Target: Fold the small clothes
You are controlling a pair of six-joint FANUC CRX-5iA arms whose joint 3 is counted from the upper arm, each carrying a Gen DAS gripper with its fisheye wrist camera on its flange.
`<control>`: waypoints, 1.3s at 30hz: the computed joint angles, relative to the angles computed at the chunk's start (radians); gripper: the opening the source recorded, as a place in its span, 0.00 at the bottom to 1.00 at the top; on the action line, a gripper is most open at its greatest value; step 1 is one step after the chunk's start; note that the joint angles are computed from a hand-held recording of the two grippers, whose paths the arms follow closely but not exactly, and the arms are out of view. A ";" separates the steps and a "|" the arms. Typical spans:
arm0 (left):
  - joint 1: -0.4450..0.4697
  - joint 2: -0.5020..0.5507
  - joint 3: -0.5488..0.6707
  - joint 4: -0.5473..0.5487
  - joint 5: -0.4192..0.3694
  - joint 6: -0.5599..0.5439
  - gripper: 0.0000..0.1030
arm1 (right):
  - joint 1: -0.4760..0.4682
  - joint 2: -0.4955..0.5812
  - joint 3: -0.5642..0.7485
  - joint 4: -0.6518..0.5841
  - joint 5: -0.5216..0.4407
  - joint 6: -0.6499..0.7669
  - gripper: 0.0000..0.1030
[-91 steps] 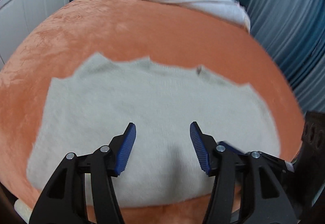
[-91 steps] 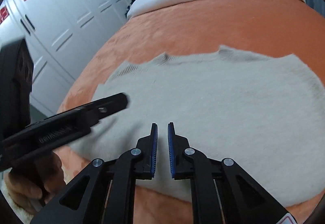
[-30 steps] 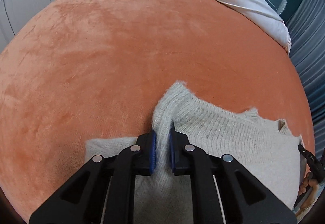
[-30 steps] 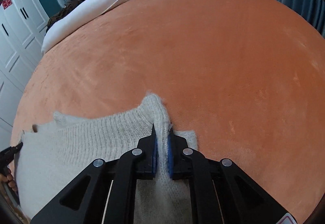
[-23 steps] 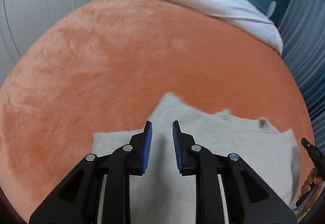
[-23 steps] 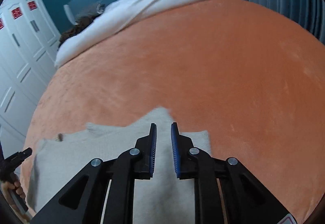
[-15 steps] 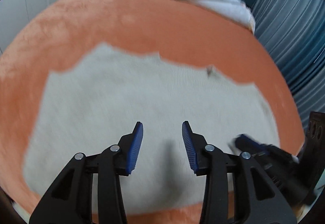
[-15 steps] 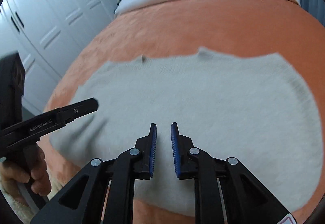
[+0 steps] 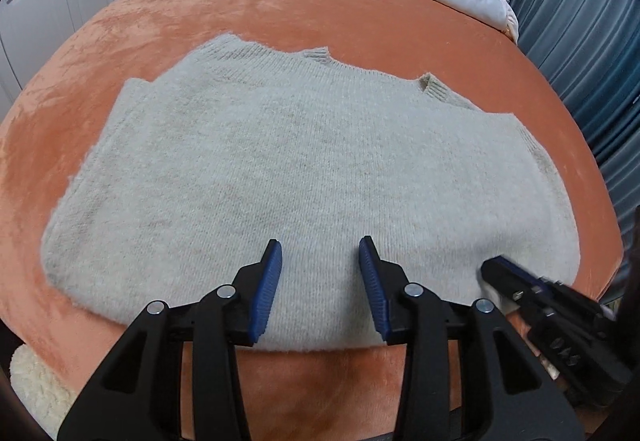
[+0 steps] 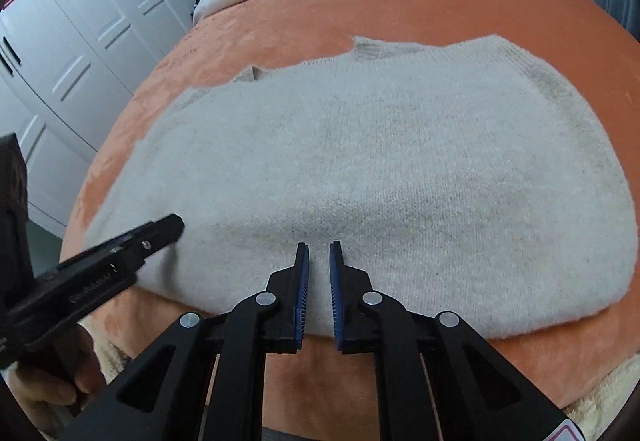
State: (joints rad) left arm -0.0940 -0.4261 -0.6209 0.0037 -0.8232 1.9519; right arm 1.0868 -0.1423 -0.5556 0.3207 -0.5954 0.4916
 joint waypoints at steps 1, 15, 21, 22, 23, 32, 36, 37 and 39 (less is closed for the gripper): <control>0.000 -0.010 -0.005 0.003 -0.003 0.001 0.37 | 0.010 -0.010 -0.006 0.028 0.003 -0.019 0.10; 0.201 -0.229 -0.130 0.097 -0.078 -0.117 0.38 | -0.005 -0.093 -0.090 0.227 -0.070 -0.198 0.13; 0.424 -0.331 -0.225 0.199 -0.112 -0.223 0.38 | -0.148 -0.196 -0.185 0.261 -0.228 -0.365 0.46; 0.436 -0.341 -0.237 0.205 -0.102 -0.213 0.38 | -0.171 -0.201 -0.192 0.231 -0.236 -0.365 0.50; 0.446 -0.359 -0.253 0.219 -0.088 -0.203 0.40 | -0.195 -0.200 -0.194 0.188 -0.224 -0.348 0.52; 0.393 -0.448 -0.220 0.084 -0.112 0.009 0.71 | -0.233 -0.221 -0.233 0.005 -0.014 -0.299 0.62; 0.533 -0.424 -0.308 0.279 -0.079 -0.163 0.72 | -0.229 -0.204 -0.231 0.022 0.023 -0.338 0.65; 0.534 -0.400 -0.308 0.283 -0.070 -0.169 0.72 | -0.236 -0.190 -0.210 0.003 0.024 -0.295 0.54; 0.527 -0.349 -0.283 0.253 -0.079 -0.144 0.51 | -0.248 -0.174 -0.171 -0.022 0.017 -0.233 0.22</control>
